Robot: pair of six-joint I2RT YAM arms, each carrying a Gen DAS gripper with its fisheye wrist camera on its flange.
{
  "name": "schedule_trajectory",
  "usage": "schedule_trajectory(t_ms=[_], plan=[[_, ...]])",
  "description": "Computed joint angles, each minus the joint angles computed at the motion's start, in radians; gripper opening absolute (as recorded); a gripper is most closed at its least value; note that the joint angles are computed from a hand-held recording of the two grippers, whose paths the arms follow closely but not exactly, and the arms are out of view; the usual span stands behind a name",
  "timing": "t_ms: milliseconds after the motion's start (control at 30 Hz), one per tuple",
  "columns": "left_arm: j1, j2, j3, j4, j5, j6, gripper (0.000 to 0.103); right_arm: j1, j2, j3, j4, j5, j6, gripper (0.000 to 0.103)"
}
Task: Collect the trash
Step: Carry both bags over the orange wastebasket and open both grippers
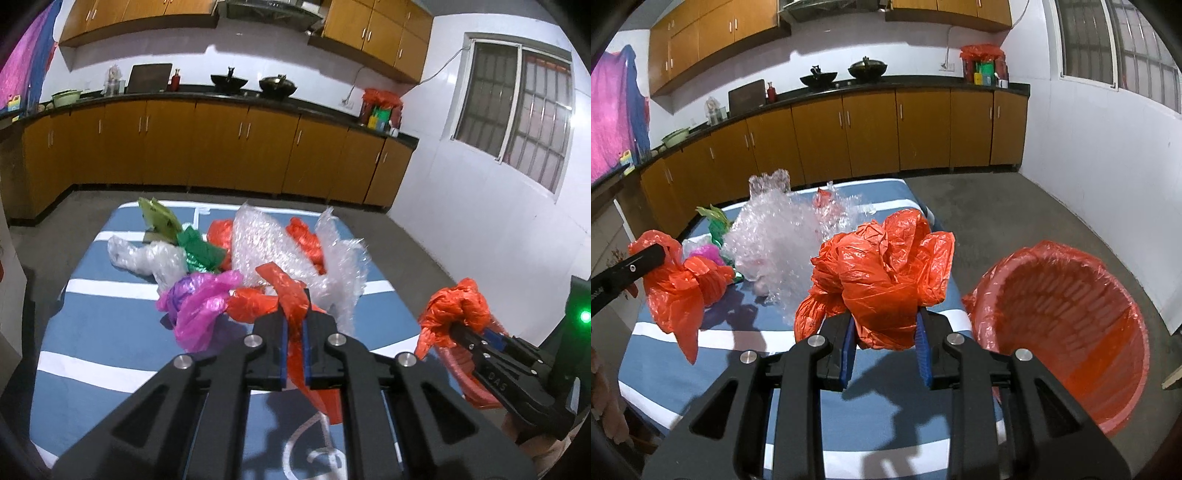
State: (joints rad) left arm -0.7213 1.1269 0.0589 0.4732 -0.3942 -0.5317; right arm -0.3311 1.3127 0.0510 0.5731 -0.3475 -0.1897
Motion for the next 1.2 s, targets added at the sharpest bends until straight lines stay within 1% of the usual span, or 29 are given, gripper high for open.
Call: schedule_trajectory(t_ms=[133,233,367,467,600,733,900,1033,1200], plan=[[-0.052,-0.110,0.017,-0.105,-0.033,-0.012,0.007,-0.063,-0.078,-0.003,-0.071,-0.042,-0.032,0.028],[-0.113,-0.149,0.046,-0.157,-0.064,-0.025,0.007,-0.124,-0.121,0.003,-0.122,-0.078,-0.058,0.028],[-0.186,-0.123,0.085,-0.152,-0.093,-0.037,0.007,-0.234,-0.116,0.021,-0.150,-0.132,-0.104,0.028],[-0.234,-0.073,0.116,-0.118,-0.099,-0.044,0.007,-0.322,-0.093,0.040,-0.164,-0.170,-0.138,0.028],[-0.277,0.048,0.173,-0.037,-0.083,-0.041,0.007,-0.432,-0.047,0.068,-0.165,-0.201,-0.179,0.028],[-0.302,0.202,0.241,0.058,-0.046,-0.032,0.007,-0.547,0.029,0.120,-0.165,-0.231,-0.216,0.028],[-0.321,0.417,0.375,0.148,0.020,-0.016,0.007,-0.661,0.133,0.199,-0.166,-0.248,-0.237,0.028],[-0.323,0.555,0.482,0.185,0.083,-0.005,0.007,-0.718,0.200,0.258,-0.178,-0.249,-0.242,0.028],[-0.330,0.714,0.632,0.192,0.155,0.008,0.007,-0.762,0.264,0.304,-0.176,-0.248,-0.241,0.028]])
